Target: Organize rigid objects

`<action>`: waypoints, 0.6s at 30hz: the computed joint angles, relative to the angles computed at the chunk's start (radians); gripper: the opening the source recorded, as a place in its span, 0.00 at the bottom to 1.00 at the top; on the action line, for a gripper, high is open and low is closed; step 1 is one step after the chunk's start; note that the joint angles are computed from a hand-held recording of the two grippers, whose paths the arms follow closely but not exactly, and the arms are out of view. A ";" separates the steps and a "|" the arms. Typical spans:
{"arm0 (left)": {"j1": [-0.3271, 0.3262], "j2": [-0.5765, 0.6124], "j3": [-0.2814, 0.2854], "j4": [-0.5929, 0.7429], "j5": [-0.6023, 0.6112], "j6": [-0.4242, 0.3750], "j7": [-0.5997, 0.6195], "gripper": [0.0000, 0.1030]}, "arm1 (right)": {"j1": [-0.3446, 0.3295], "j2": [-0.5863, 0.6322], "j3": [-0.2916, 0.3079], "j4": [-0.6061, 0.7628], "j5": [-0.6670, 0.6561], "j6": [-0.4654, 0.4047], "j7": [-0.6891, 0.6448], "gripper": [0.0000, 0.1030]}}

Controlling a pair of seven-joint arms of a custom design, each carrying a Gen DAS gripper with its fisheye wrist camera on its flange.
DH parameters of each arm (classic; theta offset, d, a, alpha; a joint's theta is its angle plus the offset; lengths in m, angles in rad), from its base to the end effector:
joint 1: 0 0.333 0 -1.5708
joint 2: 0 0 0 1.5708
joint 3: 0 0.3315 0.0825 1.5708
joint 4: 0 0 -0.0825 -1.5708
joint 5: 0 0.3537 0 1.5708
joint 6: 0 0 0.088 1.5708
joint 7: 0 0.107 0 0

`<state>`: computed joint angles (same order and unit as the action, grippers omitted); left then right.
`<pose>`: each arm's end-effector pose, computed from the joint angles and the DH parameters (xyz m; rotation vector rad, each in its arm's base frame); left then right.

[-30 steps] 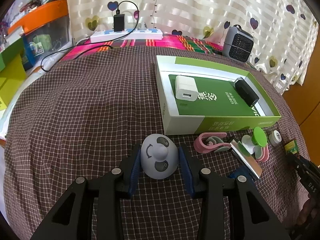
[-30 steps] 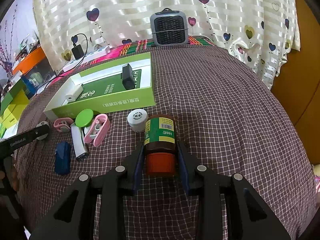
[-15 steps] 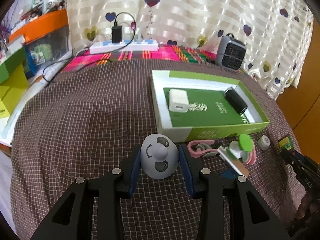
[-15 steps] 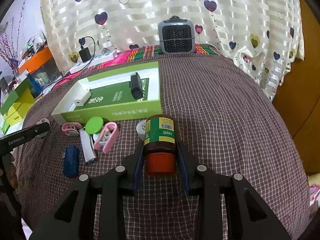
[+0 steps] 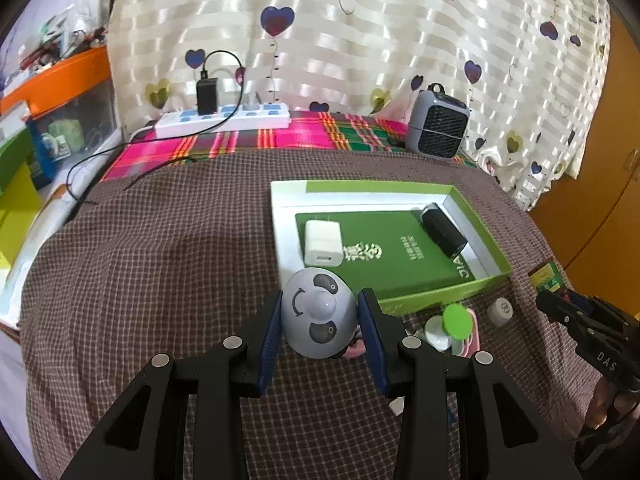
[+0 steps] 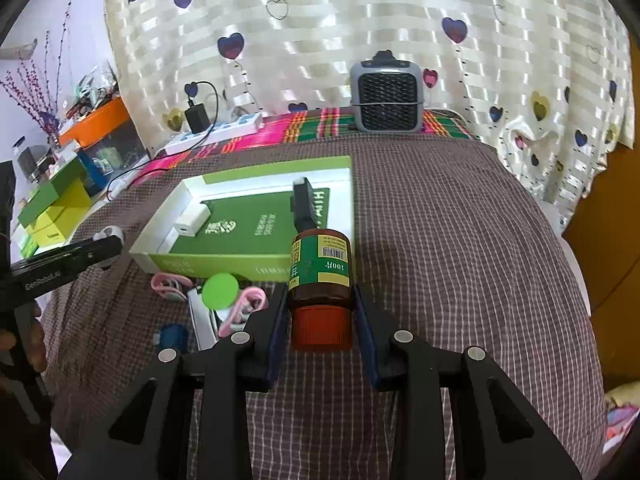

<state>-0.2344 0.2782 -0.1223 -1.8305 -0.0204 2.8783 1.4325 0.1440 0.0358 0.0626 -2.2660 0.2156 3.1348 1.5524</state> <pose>0.6160 -0.2189 0.5043 -1.6792 2.0177 -0.9456 0.5419 0.0942 0.4783 -1.6917 1.6765 -0.5770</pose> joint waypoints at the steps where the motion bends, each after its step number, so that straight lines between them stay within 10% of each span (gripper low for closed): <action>1: 0.002 0.005 -0.004 0.008 -0.004 -0.003 0.006 0.36 | -0.003 0.004 0.005 0.009 0.016 -0.004 -0.020 0.32; 18: -0.012 0.164 -0.018 0.239 -0.049 -0.128 0.080 0.36 | -0.093 0.158 0.110 0.279 0.365 -0.228 -0.445 0.32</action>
